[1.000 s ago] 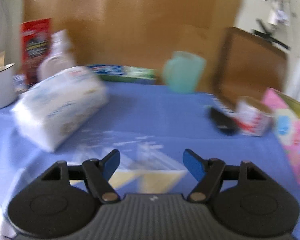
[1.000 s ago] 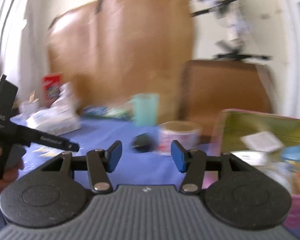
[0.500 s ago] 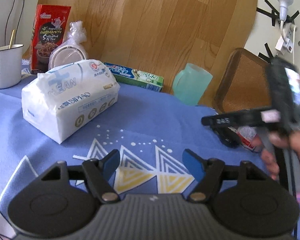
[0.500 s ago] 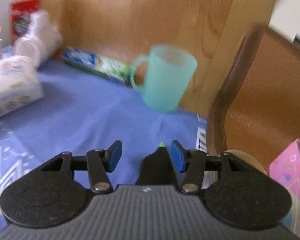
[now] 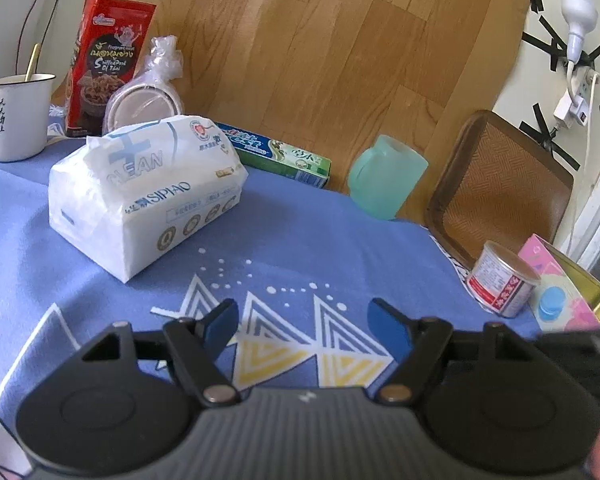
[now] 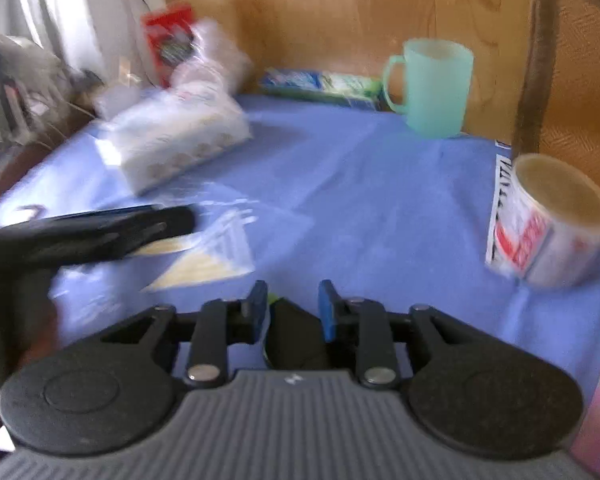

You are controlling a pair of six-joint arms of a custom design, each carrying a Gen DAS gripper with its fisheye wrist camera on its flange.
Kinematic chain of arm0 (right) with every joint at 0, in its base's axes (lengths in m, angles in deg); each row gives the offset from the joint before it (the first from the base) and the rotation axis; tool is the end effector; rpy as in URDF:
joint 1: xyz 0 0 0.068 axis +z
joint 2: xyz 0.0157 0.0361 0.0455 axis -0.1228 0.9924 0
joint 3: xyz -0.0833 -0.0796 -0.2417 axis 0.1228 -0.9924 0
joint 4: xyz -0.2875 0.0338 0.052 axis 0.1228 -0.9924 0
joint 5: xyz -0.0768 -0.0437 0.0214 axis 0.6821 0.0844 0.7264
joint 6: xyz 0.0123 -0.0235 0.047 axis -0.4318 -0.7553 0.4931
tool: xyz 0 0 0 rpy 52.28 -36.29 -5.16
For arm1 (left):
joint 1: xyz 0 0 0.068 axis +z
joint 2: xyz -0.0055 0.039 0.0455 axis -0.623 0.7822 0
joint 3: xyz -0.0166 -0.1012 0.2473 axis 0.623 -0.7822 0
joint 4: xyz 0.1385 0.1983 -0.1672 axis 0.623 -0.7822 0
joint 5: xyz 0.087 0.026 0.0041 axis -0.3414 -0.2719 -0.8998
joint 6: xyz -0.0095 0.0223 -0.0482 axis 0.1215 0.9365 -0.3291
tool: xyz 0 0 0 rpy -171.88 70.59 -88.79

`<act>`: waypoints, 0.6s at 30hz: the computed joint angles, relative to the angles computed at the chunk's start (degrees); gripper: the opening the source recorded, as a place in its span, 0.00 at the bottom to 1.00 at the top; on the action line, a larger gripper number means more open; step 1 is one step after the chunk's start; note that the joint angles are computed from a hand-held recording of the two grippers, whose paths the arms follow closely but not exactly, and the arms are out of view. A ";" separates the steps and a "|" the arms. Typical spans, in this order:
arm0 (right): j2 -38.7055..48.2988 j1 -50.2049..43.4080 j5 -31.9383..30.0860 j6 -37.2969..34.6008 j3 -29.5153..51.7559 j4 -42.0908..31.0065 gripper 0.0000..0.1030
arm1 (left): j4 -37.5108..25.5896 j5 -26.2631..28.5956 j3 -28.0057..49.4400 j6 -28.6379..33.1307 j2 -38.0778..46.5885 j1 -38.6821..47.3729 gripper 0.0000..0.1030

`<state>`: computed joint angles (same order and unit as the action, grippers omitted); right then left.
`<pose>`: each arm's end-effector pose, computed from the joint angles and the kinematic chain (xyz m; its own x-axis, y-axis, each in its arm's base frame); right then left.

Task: Organize soft objects
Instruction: 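Grasp the black pouch with the right gripper, then take the black pouch with the left gripper while the right gripper releases it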

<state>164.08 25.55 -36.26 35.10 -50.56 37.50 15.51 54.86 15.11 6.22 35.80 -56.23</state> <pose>0.2784 0.1723 0.0976 -0.6724 -0.0019 -0.7401 -0.2159 0.9570 0.1936 0.3345 -0.1156 0.0641 -0.5972 -0.0613 -0.7998 0.3533 0.8751 -0.3309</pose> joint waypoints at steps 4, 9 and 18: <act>-8.94 5.56 8.36 2.29 -15.80 15.11 0.76 | -1.19 0.75 0.13 0.99 -0.26 -0.45 0.71; -5.27 6.98 12.17 -2.81 -15.37 15.53 0.78 | -5.26 1.31 0.17 2.71 -1.86 -1.96 0.71; -0.01 4.20 10.63 -3.53 -13.65 17.97 0.57 | -16.22 13.04 -1.30 -2.42 -8.42 -2.99 0.72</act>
